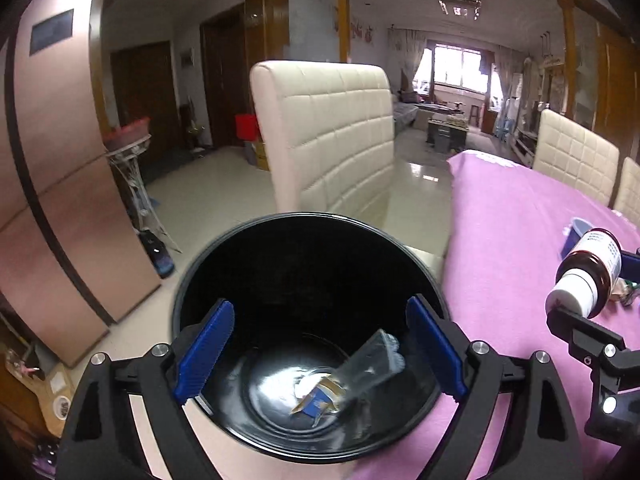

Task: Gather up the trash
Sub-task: 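Open left tool over the bin while right tool drops the pill bottle in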

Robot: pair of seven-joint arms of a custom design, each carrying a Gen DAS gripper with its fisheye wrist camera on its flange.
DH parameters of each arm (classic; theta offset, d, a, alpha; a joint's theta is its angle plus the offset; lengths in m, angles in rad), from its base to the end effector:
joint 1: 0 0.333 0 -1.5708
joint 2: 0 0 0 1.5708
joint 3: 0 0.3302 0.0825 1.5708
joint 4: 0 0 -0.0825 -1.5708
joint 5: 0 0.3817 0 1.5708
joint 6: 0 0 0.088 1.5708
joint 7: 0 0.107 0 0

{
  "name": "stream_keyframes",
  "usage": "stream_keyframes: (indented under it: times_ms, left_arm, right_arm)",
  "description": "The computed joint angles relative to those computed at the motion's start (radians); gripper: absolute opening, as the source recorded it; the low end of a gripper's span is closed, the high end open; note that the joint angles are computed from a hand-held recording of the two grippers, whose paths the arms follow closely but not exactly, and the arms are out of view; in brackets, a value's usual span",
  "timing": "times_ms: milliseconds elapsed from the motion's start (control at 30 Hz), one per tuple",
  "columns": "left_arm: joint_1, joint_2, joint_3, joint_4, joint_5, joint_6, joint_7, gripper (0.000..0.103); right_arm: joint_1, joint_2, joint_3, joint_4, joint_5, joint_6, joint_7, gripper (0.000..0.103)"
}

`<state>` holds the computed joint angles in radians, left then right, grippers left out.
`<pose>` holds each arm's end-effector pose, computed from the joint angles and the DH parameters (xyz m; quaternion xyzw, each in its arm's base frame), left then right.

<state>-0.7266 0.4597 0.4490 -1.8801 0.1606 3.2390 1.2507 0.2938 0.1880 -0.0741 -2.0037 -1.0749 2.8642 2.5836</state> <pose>0.6426 -0.2451 0.4107 -0.5405 0.7067 -0.3431 0.3012 0.5937 0.1847 0.4342 -0.6960 0.5886 -0.3433 0.2264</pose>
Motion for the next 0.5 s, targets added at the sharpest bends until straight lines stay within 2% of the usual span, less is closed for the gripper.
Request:
stream_keyframes:
  times_ms: [33, 67, 100, 167, 300, 433, 500]
  left_arm:
    - [-0.008, 0.0, 0.01, 0.0, -0.006, -0.008, -0.001, 0.086]
    - [0.013, -0.003, -0.014, 0.001, -0.039, -0.015, 0.032, 0.086]
    - [0.064, -0.011, -0.06, 0.005, -0.003, -0.028, 0.004, 0.086]
    - [0.085, -0.013, -0.07, 0.005, 0.006, -0.035, -0.014, 0.086]
    - [0.055, -0.012, 0.0, -0.01, 0.032, -0.031, -0.076, 0.086]
    - [-0.016, 0.005, 0.11, -0.01, 0.056, -0.039, -0.146, 0.086]
    - [-0.033, 0.004, 0.142, -0.018, 0.067, -0.035, -0.175, 0.086]
  right_arm:
    - [-0.002, 0.008, 0.003, 0.008, 0.01, 0.003, -0.014, 0.07]
    - [0.0, 0.02, 0.006, 0.022, 0.022, 0.001, -0.029, 0.07]
    - [0.002, 0.031, 0.006, 0.034, 0.032, 0.002, -0.042, 0.07]
    - [0.009, 0.051, 0.006, 0.058, 0.057, 0.007, -0.071, 0.07]
    - [0.031, 0.085, -0.002, 0.096, 0.104, 0.021, -0.124, 0.07]
    - [0.047, 0.127, -0.007, 0.138, 0.186, 0.031, -0.207, 0.07]
    - [0.057, 0.151, -0.009, 0.162, 0.233, 0.035, -0.252, 0.07]
